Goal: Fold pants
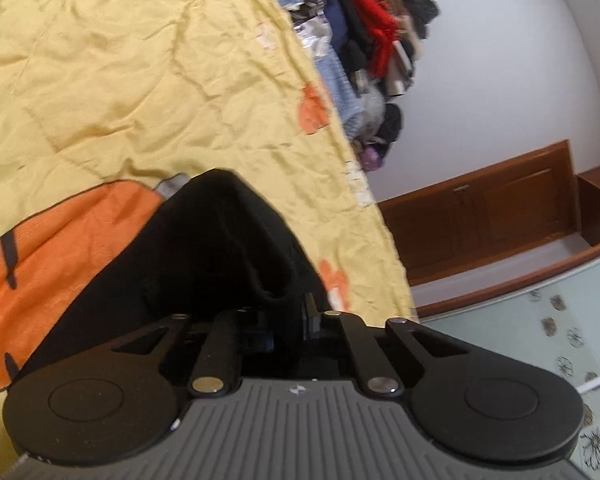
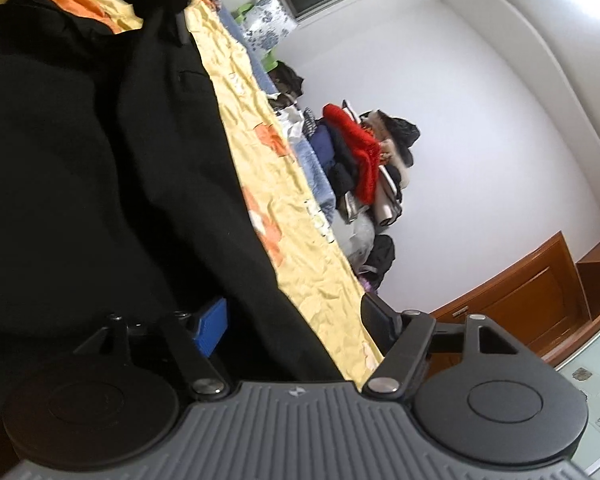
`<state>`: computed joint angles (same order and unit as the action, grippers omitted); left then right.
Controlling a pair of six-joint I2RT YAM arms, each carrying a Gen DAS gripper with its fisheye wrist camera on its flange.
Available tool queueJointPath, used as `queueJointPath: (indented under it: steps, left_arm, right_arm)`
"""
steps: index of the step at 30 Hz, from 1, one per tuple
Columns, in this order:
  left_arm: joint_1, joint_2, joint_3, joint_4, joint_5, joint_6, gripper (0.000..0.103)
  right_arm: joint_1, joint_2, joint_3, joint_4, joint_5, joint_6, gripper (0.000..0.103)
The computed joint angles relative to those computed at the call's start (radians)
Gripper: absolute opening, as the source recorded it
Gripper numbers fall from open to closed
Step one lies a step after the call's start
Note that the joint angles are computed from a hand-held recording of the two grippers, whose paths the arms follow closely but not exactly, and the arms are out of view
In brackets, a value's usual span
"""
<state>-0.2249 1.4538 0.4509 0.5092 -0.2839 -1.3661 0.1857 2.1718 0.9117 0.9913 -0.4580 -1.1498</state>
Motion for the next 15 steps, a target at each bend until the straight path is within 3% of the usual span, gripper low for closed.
queueJointPath:
  steps: [4, 6, 7, 8, 9, 11, 15]
  left_arm:
    - [-0.014, -0.043, -0.042, 0.094, -0.015, 0.012, 0.009]
    - [-0.014, -0.072, -0.046, 0.081, -0.023, 0.01, 0.009]
    - [-0.011, -0.083, -0.052, 0.082, -0.016, 0.006, 0.009]
    - [-0.005, -0.091, -0.057, 0.082, -0.003, 0.002, 0.009]
    - [-0.004, -0.099, -0.058, 0.069, 0.002, 0.001, 0.009]
    - [-0.011, -0.121, -0.058, 0.023, -0.003, 0.001, 0.009]
    - [-0.036, -0.193, -0.059, -0.119, -0.032, 0.04, 0.009]
  right_arm:
    - [0.008, 0.018, 0.018, 0.005, -0.01, 0.018, 0.071]
    - [0.008, 0.02, 0.046, -0.036, -0.026, 0.028, 0.07]
    - [0.009, 0.013, 0.073, -0.101, -0.035, 0.031, 0.054]
    - [0.008, 0.006, 0.093, -0.159, -0.042, 0.032, 0.02]
    - [0.012, 0.002, 0.115, -0.215, -0.039, 0.029, 0.011]
    - [0.015, -0.004, 0.1, -0.205, -0.031, 0.022, 0.005]
    - [-0.013, -0.081, -0.023, -0.143, -0.08, -0.017, 0.003]
